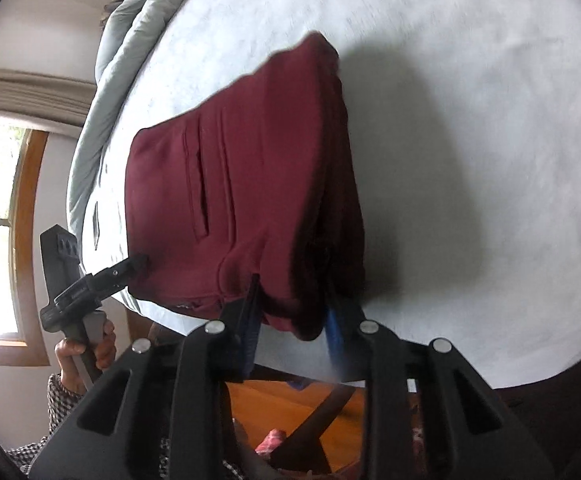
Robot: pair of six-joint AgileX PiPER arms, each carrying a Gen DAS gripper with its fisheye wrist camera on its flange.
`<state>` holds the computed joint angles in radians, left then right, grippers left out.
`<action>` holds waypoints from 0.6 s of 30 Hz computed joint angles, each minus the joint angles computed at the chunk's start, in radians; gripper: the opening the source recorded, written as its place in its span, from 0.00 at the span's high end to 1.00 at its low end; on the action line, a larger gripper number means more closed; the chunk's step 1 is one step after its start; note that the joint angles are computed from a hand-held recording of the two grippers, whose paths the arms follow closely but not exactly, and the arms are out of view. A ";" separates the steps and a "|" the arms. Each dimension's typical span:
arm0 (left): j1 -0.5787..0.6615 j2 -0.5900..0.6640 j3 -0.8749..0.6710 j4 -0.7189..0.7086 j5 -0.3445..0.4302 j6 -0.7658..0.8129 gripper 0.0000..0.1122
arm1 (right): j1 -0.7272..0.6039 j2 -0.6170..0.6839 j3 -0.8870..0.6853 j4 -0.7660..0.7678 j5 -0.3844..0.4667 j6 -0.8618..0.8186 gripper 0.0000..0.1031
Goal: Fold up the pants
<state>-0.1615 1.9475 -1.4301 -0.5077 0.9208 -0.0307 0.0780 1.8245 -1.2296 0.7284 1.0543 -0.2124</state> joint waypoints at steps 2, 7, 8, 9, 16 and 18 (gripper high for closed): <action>0.009 0.015 -0.020 -0.010 0.002 0.002 0.15 | -0.005 -0.018 0.020 0.030 -0.014 -0.023 0.72; 0.042 0.094 -0.092 -0.109 0.049 0.063 0.16 | 0.020 -0.025 -0.003 -0.012 -0.013 -0.004 0.68; 0.054 0.112 -0.109 -0.133 0.063 0.078 0.23 | 0.020 -0.025 -0.001 -0.013 -0.015 -0.001 0.68; 0.061 0.128 -0.121 -0.176 0.078 0.096 0.29 | 0.018 -0.029 0.005 -0.008 -0.016 -0.004 0.67; 0.080 0.081 -0.045 -0.194 0.037 0.130 0.64 | 0.016 -0.039 0.013 0.038 -0.009 -0.033 0.65; 0.102 0.053 -0.011 -0.228 0.026 0.171 0.68 | 0.035 -0.039 -0.008 0.031 -0.005 -0.025 0.65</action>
<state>-0.0592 2.0006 -1.4406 -0.7357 0.9464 0.1405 0.1125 1.7857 -1.2377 0.7594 1.0496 -0.2375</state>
